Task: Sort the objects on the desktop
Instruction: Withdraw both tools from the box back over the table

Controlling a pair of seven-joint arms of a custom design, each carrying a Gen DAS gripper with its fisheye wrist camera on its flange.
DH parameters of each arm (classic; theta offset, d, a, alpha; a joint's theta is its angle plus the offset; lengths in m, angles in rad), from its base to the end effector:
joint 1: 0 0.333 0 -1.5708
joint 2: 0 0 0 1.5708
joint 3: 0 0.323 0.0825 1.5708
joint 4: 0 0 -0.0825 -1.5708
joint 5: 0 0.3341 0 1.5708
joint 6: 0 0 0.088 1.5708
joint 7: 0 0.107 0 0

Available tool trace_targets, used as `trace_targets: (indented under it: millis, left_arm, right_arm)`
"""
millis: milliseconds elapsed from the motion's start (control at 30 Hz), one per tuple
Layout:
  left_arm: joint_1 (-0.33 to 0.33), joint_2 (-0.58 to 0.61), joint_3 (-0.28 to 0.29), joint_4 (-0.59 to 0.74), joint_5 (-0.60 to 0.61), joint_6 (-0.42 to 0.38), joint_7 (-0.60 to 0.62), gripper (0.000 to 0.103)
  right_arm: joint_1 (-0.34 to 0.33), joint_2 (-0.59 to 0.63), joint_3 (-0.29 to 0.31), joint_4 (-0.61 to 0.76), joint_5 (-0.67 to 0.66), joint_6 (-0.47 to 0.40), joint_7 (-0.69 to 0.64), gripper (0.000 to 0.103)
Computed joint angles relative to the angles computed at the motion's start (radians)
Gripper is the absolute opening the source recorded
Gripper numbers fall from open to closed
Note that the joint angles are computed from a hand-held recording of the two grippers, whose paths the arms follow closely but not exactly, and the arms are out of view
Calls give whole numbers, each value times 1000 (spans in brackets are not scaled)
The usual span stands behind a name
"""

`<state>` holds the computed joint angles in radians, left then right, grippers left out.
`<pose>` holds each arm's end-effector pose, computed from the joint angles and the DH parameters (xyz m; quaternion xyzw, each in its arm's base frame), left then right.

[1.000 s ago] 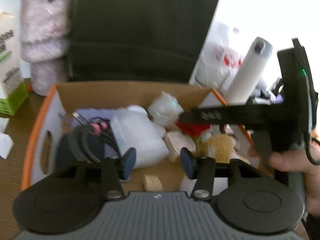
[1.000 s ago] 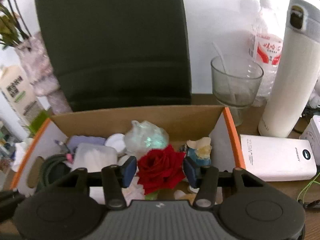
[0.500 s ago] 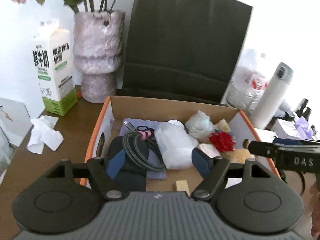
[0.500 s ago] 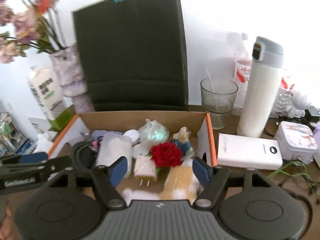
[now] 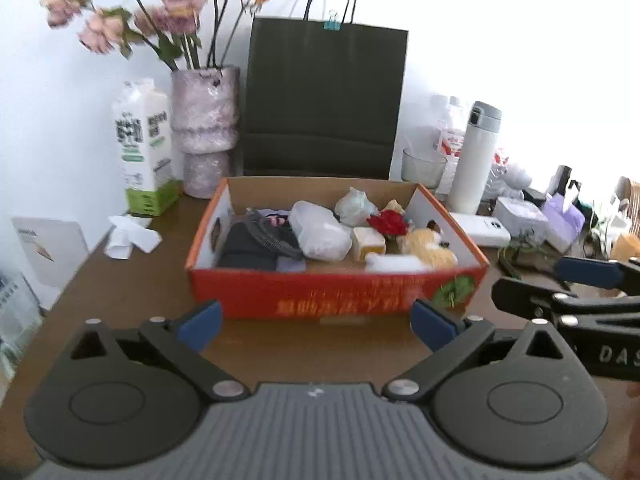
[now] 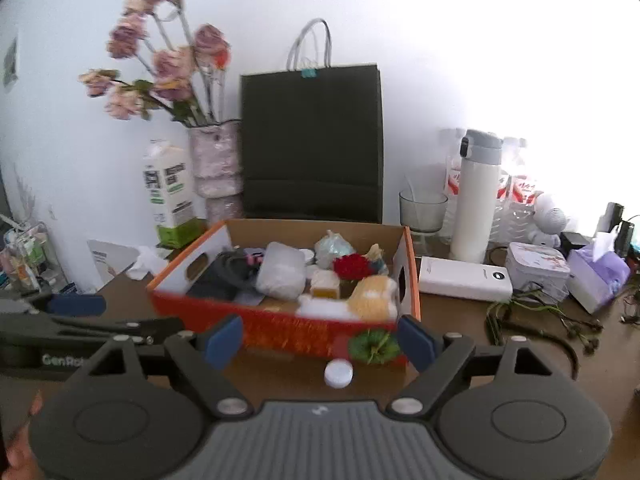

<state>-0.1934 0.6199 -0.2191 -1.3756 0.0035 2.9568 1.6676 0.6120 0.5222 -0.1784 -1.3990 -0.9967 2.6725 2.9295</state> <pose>0.6871 -0.2456 0.5034 -0.4857 0.7372 -0.4052 0.2377 0.6157 0.3481 0.5055 -0.5743 0.6466 -0.3534 0.3566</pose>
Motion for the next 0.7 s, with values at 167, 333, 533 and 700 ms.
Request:
trace_targets:
  millis: [167, 333, 533, 700]
  left_arm:
    - [88, -196, -65, -412, -15, 281, 33, 103]
    - [118, -338, -60, -743, 34, 528, -8, 103]
    - [128, -450, -14, -1001, 123, 702, -130, 103]
    - [148, -510, 14, -1119, 279, 770, -242, 103]
  right_arm:
    - [131, -143, -36, -233, -277, -64, 311, 84]
    - [189, -234, 30, -393, -416, -194, 490, 84]
    - [227, -273, 139, -507, -501, -351, 607, 85]
    - [218, -292, 226, -568, -537, -402, 681, 85]
